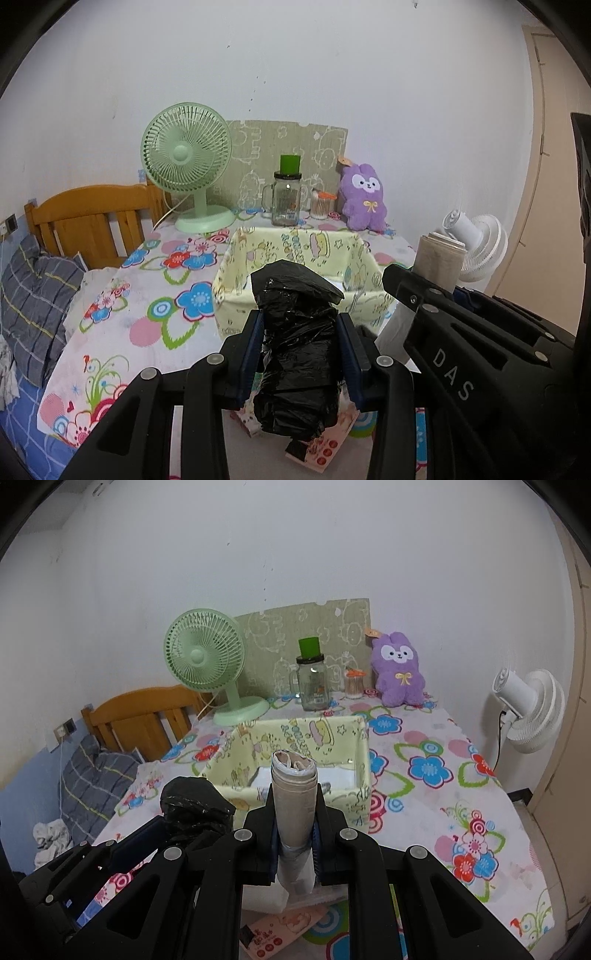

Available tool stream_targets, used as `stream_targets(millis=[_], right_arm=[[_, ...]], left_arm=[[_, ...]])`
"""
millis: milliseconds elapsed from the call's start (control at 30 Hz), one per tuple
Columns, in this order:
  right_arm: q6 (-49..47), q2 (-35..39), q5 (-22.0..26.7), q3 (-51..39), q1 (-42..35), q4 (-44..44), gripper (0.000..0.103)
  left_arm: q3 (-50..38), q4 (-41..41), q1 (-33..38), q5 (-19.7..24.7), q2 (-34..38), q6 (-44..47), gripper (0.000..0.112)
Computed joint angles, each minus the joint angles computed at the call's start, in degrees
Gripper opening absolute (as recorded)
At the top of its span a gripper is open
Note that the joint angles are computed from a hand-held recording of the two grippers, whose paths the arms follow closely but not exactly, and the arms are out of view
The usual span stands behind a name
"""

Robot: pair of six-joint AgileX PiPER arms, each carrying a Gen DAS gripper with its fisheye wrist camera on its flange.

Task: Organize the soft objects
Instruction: 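Lift and carry the black bundle over the box while right tool carries the beige roll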

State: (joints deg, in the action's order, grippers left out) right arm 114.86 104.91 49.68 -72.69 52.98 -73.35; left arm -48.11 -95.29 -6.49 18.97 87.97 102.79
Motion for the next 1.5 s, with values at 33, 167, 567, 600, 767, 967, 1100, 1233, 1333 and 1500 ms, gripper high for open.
stream_targets(millis=[33, 167, 567, 600, 767, 967, 1100, 1233, 1333, 1500], right_arm=[[-0.6, -0.2, 0.1, -0.3, -0.2, 0.2, 0.017], [-2.6, -0.7, 0.8, -1.4, -0.8, 1.3, 0.017], [-6.5, -1.4, 0.7, -3.5, -3.4, 2.4, 0.017], [-6.8, -1.4, 0.4, -3.7, -3.9, 2.7, 0.017], [-7.5, -1.0, -0.9, -4.5, -5.6, 2.8, 0.017], [-8.9, 0.1, -2.5, -6.0, -7.7, 3.2, 0.017], [-10.3, 1.1, -3.9, -7.5, -9.6, 3.8, 0.017], [-11.8, 2.4, -5.3, -9.1, -11.6, 4.4, 0.017], [-12.9, 3.8, -6.9, -10.6, -13.1, 4.6, 0.017], [-13.3, 5.7, -8.7, -12.6, -15.1, 4.5, 0.017]], left_arm=[[-0.5, 1.1, 0.0, 0.1, 0.1, -1.3, 0.040], [-2.4, 4.5, -0.5, 0.2, 0.1, -5.5, 0.040], [-7.4, 9.9, -2.5, -1.1, 2.1, -12.6, 0.040], [-7.8, 10.3, -2.5, -1.1, 2.3, -13.1, 0.040], [-10.0, 12.4, -3.0, -1.7, 3.9, -15.6, 0.040], [-13.8, 15.9, -3.8, -2.6, 6.8, -19.8, 0.040], [-15.6, 17.0, -4.3, -2.9, 8.3, -20.9, 0.040], [-19.1, 21.1, -5.0, -3.5, 11.0, -25.3, 0.040], [-22.3, 28.6, -5.5, -4.1, 13.2, -33.2, 0.040], [-26.2, 35.5, -5.8, -4.1, 16.5, -40.8, 0.040]])
